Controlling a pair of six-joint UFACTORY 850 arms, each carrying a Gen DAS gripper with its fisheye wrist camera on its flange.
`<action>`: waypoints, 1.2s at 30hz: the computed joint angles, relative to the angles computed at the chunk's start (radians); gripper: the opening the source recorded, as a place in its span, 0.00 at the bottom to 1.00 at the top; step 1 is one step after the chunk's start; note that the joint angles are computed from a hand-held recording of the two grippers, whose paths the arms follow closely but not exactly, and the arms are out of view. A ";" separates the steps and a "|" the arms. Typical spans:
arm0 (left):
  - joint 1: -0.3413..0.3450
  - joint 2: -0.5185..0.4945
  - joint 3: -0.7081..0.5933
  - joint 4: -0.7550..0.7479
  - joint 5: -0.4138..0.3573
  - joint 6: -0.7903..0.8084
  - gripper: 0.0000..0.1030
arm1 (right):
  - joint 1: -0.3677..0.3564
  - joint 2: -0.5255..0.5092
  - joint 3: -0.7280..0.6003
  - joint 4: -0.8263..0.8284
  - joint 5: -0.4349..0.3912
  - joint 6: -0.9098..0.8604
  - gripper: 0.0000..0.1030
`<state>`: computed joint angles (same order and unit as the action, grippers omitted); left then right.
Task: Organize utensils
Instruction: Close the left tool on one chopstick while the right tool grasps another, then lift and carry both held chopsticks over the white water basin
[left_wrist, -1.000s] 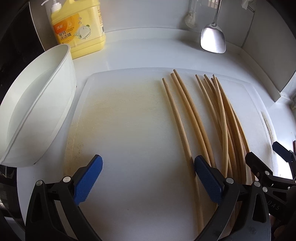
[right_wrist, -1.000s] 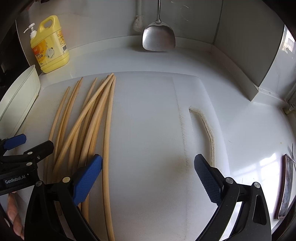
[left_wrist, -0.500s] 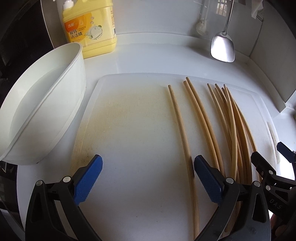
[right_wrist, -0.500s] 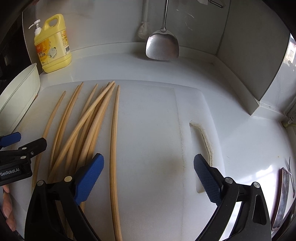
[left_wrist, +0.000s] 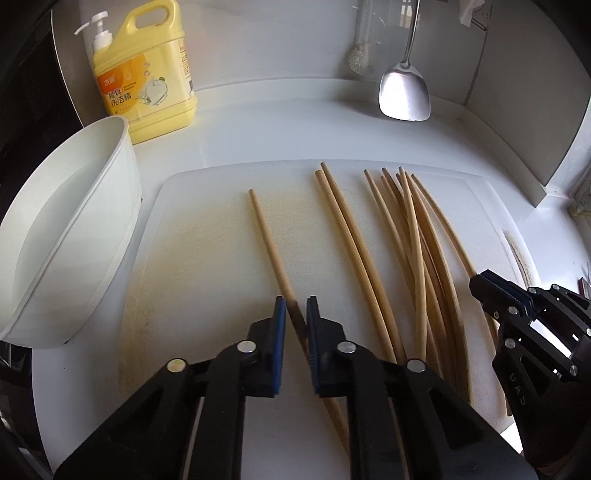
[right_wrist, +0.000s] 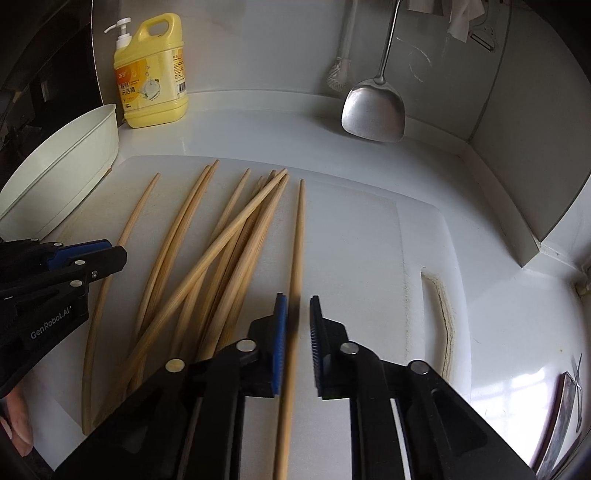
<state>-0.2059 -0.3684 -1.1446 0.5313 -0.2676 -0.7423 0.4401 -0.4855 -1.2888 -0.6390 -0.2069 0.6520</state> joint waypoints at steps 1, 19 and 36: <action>0.002 0.002 0.004 -0.005 0.004 0.003 0.10 | -0.002 0.002 0.002 0.022 0.003 -0.017 0.06; 0.056 0.079 0.016 -0.434 0.012 0.444 0.07 | -0.044 0.072 0.011 0.542 0.027 -0.387 0.06; 0.284 0.222 0.011 -0.405 0.029 0.452 0.07 | 0.113 -0.071 -0.349 1.103 -0.058 -0.955 0.06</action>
<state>0.0785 -0.1459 -1.1339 0.1266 -0.2383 -0.2905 0.5536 -0.5568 -1.6382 0.4640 -0.2647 -0.3030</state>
